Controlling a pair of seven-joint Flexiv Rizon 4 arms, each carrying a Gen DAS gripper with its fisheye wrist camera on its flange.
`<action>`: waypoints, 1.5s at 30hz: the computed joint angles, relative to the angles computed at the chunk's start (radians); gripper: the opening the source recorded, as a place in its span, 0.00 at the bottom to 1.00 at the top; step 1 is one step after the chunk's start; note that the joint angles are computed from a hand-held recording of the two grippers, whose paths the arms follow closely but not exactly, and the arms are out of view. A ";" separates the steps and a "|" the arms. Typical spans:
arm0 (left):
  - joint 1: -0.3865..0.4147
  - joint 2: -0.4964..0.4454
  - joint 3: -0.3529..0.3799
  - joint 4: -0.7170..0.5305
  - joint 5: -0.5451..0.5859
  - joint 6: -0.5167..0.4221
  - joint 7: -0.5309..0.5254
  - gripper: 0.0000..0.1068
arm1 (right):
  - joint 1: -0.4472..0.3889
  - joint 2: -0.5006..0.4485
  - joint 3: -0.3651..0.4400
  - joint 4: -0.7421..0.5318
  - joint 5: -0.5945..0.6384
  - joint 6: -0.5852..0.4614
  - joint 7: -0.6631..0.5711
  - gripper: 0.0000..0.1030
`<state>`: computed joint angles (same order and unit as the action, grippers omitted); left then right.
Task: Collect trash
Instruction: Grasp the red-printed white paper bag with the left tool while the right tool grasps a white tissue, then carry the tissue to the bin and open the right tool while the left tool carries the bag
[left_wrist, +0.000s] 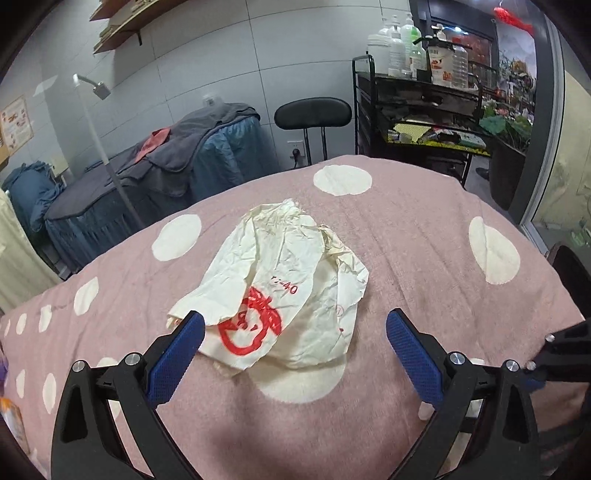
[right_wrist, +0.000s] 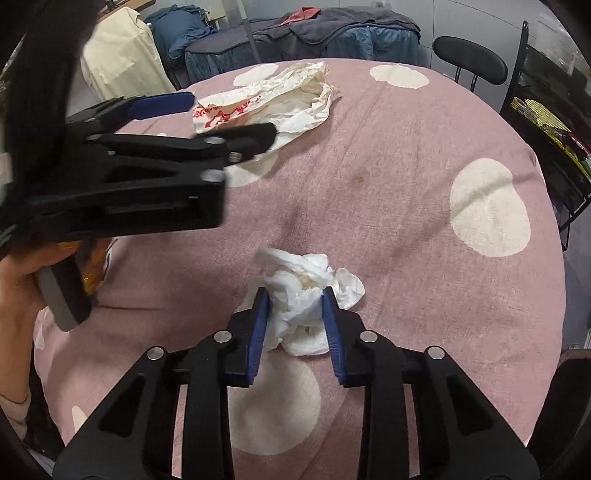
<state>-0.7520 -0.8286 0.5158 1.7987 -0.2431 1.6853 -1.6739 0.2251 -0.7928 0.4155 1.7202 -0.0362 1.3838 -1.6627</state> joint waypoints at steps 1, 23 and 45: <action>-0.004 -0.015 0.009 -0.024 -0.007 -0.037 0.002 0.91 | 0.001 0.009 0.003 0.017 0.005 0.016 -0.001 0.15; -0.088 0.125 -0.012 0.258 -0.145 0.245 -0.127 0.06 | -0.053 0.126 0.021 0.266 -0.114 0.343 0.095 0.07; -0.459 0.182 -0.113 0.425 -0.696 0.586 0.083 0.06 | -0.191 0.311 -0.056 0.655 -0.318 0.742 0.315 0.07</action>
